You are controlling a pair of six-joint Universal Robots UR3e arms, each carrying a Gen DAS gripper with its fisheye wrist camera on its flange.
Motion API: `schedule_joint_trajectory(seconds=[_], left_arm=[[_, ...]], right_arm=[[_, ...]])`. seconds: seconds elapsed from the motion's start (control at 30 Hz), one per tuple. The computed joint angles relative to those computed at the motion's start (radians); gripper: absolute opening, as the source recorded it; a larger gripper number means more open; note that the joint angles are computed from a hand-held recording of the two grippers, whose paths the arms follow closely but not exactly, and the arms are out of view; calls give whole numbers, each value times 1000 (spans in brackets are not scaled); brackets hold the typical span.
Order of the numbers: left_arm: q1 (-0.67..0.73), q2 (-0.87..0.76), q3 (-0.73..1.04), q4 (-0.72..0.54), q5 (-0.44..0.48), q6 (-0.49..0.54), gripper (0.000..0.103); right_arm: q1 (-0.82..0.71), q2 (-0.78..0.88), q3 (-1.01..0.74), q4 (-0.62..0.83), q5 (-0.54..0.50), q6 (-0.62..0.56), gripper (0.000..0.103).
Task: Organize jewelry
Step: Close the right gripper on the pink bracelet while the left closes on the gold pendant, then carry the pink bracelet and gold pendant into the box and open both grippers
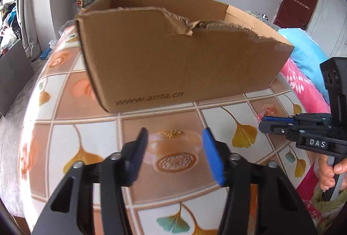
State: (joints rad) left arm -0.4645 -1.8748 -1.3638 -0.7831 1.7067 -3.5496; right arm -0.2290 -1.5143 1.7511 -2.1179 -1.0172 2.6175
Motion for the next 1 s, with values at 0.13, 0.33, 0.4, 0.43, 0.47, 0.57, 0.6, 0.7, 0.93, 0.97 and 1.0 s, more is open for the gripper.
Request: schedule_joint_trajectory(seconds=[0.13,0.33,0.4,0.43,0.47,0.57,0.6,0.7,0.93,0.97,1.0], left_arm=[[12,-21,19,-13,-13,-8,28],[-18,-75,98,-61,40,29,18],[-34,-96,131,-86,74,41,13],[-41,-105,145,-96,89,44,12],[-43,-107,149,-102,100,49,9],[-55,-126,187,-137,131,52,4],[-56,-130,199,-151,132,47,4],[-56,-139,232,-196,136,31,2],[-53,-128,264,-258,106,-11,1],[-52,-121,256,-257,101,-12,1],[-51,-114,252,-259,94,-13,1]], right_arm=[[-3,-11,-7,15,9,5,11],[-4,-11,-16,28,16,0,11],[-1,-14,-18,29,13,1,11],[0,-16,-18,28,11,2,11],[-1,-18,-17,28,10,1,11],[12,-17,-10,9,3,18,11],[12,-19,-9,8,2,21,11],[21,-18,-9,2,-8,32,11],[60,-3,-26,-21,-49,74,8],[64,1,-30,-22,-53,82,7],[70,4,-33,-24,-58,89,7]])
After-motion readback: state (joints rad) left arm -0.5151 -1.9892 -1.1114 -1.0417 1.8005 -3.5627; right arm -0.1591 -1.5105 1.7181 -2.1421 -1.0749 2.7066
